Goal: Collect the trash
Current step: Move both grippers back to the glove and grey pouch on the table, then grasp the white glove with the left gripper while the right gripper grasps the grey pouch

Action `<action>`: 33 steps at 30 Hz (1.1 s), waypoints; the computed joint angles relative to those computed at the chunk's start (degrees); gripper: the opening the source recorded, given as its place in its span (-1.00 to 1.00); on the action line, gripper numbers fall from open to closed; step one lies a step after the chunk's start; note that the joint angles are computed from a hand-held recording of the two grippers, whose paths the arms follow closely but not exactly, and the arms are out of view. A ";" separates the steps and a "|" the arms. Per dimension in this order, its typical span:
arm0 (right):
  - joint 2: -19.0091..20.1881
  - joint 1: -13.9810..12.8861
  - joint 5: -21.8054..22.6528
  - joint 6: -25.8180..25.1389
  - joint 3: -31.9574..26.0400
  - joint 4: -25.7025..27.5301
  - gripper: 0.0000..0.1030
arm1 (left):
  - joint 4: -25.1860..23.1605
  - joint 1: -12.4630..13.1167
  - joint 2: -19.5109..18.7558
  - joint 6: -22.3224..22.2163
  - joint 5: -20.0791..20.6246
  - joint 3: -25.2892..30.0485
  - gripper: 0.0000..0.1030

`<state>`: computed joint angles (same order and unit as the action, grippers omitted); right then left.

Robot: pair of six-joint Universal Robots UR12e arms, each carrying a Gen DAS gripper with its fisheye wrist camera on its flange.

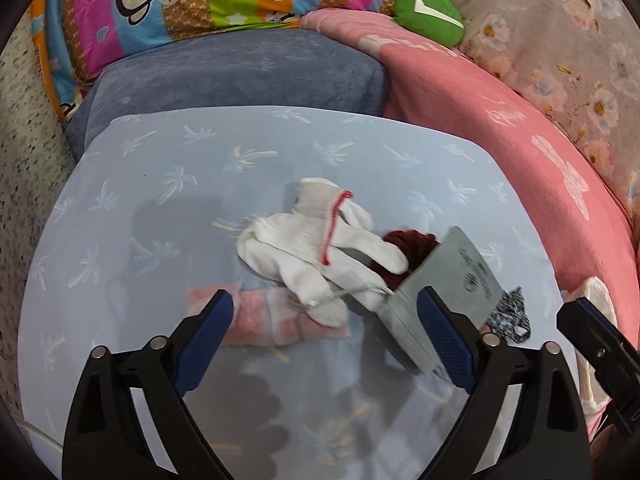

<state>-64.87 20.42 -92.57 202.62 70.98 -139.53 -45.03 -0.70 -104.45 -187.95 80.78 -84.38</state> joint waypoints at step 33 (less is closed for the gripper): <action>3.17 -0.12 3.32 0.42 -3.02 2.75 -0.98 | 0.37 0.33 -3.45 0.60 -3.32 3.83 -0.85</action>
<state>-61.70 20.30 -89.25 203.04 67.96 -136.78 -44.66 -0.36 -107.90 -187.35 77.46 -80.55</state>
